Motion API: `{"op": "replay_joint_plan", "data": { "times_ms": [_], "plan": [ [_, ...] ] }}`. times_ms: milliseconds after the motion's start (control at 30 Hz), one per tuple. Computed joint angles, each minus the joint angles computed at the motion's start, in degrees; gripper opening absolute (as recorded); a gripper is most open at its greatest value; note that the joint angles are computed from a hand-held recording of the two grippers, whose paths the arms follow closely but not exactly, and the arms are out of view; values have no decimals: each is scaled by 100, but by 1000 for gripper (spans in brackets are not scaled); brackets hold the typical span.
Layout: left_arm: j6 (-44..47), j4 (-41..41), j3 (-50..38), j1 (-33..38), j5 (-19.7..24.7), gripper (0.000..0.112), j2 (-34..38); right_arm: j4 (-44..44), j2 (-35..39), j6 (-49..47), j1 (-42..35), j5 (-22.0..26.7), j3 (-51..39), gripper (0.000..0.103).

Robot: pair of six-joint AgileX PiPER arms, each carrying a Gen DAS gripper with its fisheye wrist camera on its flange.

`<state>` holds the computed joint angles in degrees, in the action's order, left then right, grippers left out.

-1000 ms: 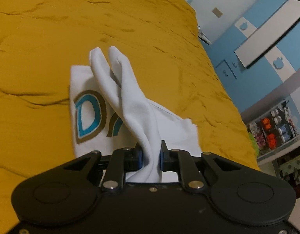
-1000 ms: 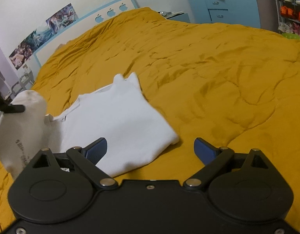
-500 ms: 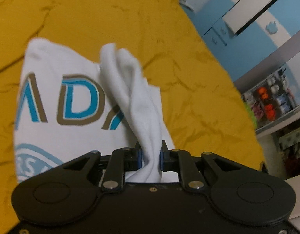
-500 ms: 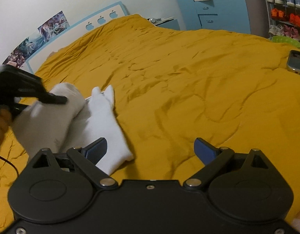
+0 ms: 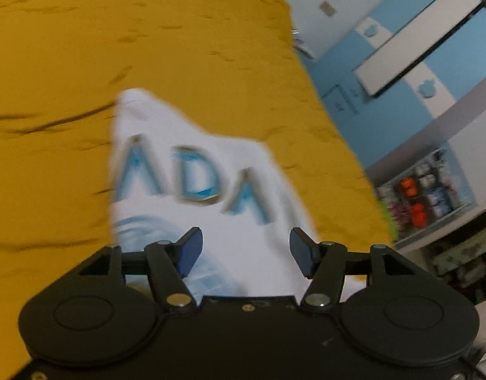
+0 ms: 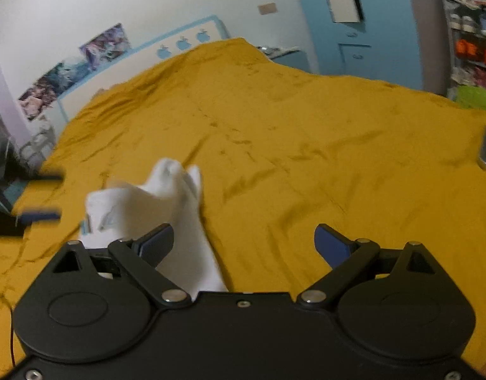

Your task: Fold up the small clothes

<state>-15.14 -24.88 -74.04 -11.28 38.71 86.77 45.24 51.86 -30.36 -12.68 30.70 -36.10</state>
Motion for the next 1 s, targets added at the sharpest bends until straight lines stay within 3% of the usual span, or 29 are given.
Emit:
{"op": "replay_joint_plan", "data": {
  "times_ms": [167,233,333,533,567,600,633,867,933,1000],
  "plan": [
    [249,-31,1170,276,-153,61,-507,1784,948,-1657,-530,849,-599,97],
    [452,-371,1465,364,-253,61,-541,2043,1432,-1920,-534,1194,-881,97],
    [834,-986,1715,447,-287,61,-532,1815,1764,-1550,-278,1410,-1135,93],
    [759,-1039,1812,331,-343,66,-495,1375,1823,-1189,384,1093,-1056,64],
    [776,-1071,1791,359,-317,66,-479,1349,1861,-1118,464,1054,-1050,44],
    [785,-1081,1761,375,-278,66,-468,1357,1927,-1098,483,1110,-1077,17],
    [779,-1066,1720,400,-207,66,-471,1321,1976,-1006,484,1195,-1139,14],
    [1125,-962,1353,723,415,68,-734,1429,1096,-828,-292,2103,-1206,9],
    [1419,-1196,1410,871,563,69,-768,1303,1012,-748,-364,1999,-973,9],
    [1438,-1183,1503,874,607,69,-765,1015,1101,-621,-185,1559,-647,9]
  ]
}}
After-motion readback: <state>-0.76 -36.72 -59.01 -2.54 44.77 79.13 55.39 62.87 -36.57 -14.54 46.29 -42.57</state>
